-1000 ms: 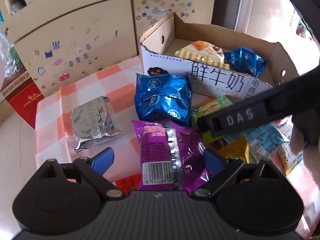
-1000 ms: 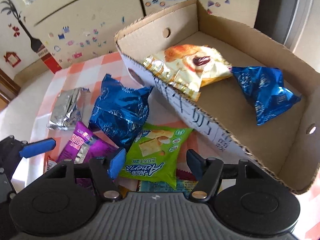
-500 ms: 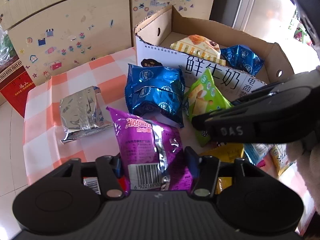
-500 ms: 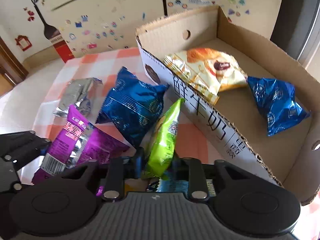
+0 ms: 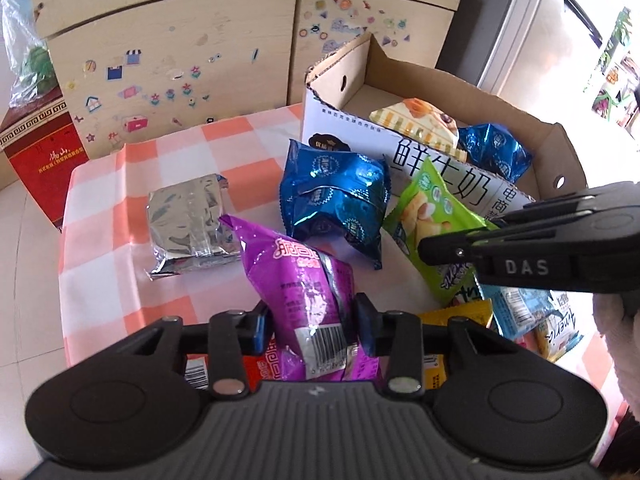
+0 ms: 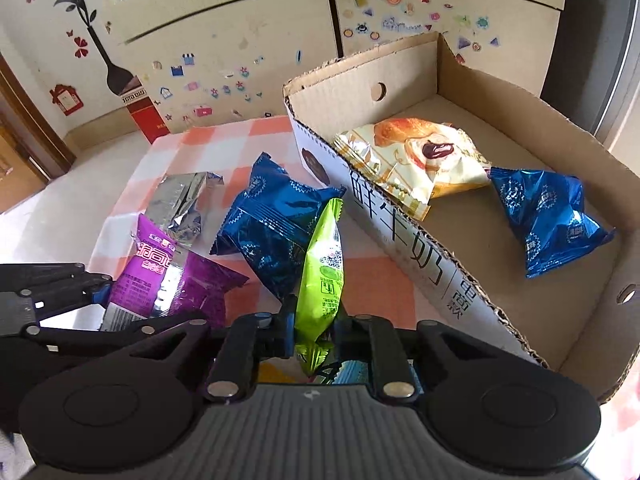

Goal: Organize snacks
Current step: 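Grasp the purple packet with the left gripper while the right gripper grasps the green packet, then carry both packets into the cardboard box and open both grippers to release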

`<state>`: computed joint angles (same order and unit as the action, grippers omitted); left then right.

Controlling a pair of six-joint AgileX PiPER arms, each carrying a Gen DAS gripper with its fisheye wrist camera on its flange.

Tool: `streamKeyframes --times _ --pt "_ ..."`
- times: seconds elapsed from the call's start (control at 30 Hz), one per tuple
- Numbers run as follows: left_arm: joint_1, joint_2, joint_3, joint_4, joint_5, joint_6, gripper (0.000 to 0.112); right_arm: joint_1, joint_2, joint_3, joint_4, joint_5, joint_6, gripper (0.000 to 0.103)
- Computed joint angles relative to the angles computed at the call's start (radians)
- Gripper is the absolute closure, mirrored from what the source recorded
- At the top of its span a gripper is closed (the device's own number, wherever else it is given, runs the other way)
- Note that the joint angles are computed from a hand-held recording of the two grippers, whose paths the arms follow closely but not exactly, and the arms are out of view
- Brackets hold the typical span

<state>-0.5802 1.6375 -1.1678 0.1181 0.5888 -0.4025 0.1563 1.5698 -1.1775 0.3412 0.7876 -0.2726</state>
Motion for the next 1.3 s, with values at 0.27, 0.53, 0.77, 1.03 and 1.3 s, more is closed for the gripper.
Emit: streamKeyframes --times 0.27,0.53,0.77,1.03,1.3 --pt "-0.007 -0.032 -0.002 -0.004 -0.024 0.023 0.086 -0.033 -0.035 -0.008 0.079 0.025 -0.075 0.082" --pt "-0.012 0.014 -0.016 -0.015 -0.034 0.050 0.080 -0.024 -0.020 -0.017 0.047 0.027 -0.037 0.082" --pt "-0.015 0.011 0.004 0.002 -0.061 -0.003 0.085 -0.031 -0.026 -0.014 0.057 0.034 -0.055 0.082" --pt "-0.046 -0.032 -0.006 0.146 -0.039 -0.136 0.087 -0.039 -0.053 -0.017 0.088 0.038 -0.086 0.082" --pt "-0.070 -0.040 -0.032 0.278 -0.004 -0.232 0.087 -0.046 -0.073 -0.020 0.103 0.040 -0.115 0.082"
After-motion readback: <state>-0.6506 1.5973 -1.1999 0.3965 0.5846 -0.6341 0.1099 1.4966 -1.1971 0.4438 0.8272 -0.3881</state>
